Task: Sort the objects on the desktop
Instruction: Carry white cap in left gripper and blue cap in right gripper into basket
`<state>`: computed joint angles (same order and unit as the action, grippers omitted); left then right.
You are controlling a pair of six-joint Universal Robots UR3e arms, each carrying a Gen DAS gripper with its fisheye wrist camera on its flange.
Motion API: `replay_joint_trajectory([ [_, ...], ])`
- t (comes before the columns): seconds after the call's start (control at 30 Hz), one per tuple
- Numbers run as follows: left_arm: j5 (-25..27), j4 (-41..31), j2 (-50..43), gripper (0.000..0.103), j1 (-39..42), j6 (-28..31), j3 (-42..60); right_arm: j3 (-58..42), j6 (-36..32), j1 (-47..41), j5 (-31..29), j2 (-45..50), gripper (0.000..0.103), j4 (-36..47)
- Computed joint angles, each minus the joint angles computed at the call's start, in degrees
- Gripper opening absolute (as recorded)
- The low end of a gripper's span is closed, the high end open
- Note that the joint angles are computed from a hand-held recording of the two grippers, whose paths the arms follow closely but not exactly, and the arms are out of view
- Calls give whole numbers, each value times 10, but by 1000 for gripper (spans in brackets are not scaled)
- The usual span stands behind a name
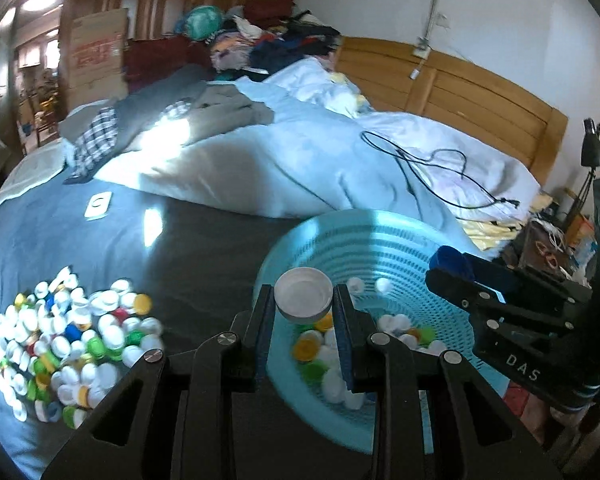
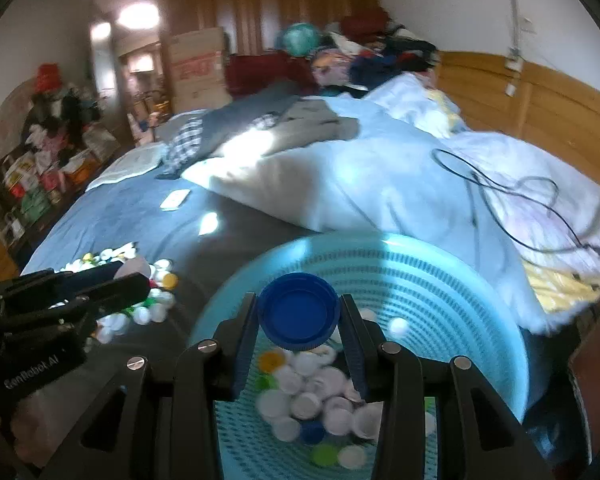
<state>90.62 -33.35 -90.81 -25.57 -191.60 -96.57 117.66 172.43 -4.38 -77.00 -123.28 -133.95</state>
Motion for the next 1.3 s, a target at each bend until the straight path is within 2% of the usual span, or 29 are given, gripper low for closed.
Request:
replay_joint_trajectory([
  [0.13,23,-90,-72,24,-37,-1,109,6,-41,-89,47,-58,43,71],
  [0.2,25,-135,-101,24,-46,-2,154,1,-57,-110,55,-64,43,95],
  [0.33,28,-181,-139,24,-63,-7,199,8,-80,-135,65,-73,43,123],
  [0.7,24,-215,-186,24,-77,-3,254,37,-107,-176,95,-89,43,143],
  [0.93,8,-294,-283,24,-54,14,410,5,-107,-180,86,-6,44,112],
  [1.07,14,-296,-301,24,-50,8,424,4,-101,-188,84,12,44,89],
  [1.23,3,-252,-277,24,-43,15,361,42,-109,-195,95,-1,43,88],
  [1.3,15,-236,-271,24,-46,17,344,57,-121,-194,98,-13,43,94],
])
